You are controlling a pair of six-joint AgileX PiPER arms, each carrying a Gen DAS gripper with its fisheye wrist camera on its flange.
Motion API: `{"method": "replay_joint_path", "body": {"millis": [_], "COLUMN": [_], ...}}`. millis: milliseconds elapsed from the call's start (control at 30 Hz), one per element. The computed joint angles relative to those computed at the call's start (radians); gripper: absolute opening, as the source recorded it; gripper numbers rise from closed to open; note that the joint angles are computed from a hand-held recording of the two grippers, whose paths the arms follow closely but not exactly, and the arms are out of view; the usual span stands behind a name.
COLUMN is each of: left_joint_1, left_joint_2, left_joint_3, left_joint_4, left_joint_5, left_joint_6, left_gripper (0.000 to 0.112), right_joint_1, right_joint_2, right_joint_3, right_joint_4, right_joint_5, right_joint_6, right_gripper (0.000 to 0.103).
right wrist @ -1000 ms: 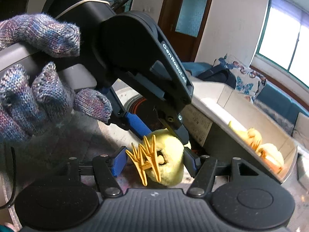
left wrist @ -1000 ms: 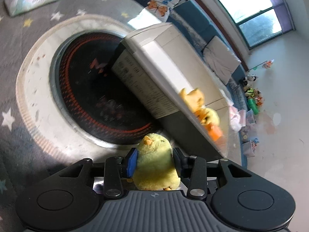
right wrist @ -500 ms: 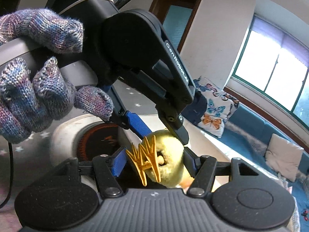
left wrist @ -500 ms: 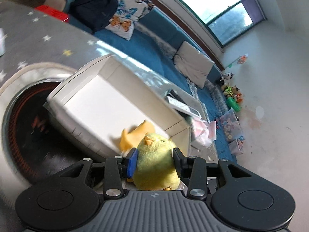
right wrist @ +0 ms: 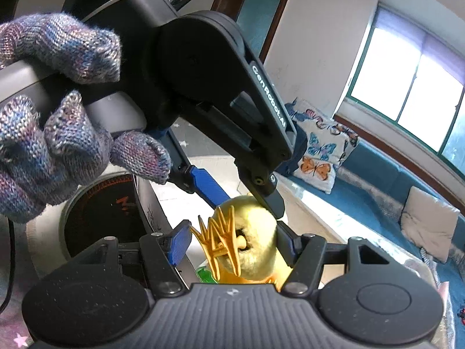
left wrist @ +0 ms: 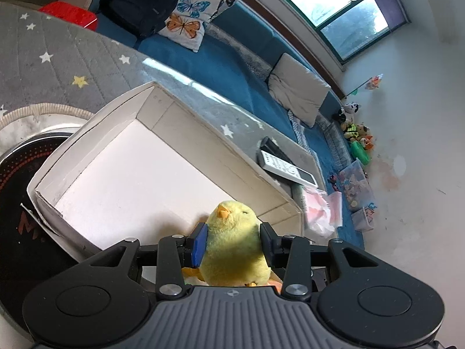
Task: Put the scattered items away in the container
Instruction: 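Lower the chick into the box and open the left gripper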
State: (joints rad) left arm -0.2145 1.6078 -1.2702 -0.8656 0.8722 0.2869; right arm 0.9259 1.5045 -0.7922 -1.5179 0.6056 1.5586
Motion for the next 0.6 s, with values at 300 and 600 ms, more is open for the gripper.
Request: {"method": "replay_joint_path", "body": {"millis": [300, 600], "left_joint_1": [0.012, 0.005], "left_joint_2": [0.035, 0.010], "left_joint_3": [-0.012, 0.013], "left_joint_4": [-0.025, -0.026], "left_joint_5": [0.019, 0.012], "left_joint_6": [0.022, 0.038], "left_gripper": [0.041, 0.041], "right_joint_1": [-0.034, -0.008], "right_joint_2": [0.005, -0.043], "right_joint_3": [0.021, 0.059], "right_joint_4": [-0.018, 0.032], "right_joint_5": [-0.042, -0.004], "right_joint_6": [0.051, 0.054], "right_gripper": [0.063, 0.064]}}
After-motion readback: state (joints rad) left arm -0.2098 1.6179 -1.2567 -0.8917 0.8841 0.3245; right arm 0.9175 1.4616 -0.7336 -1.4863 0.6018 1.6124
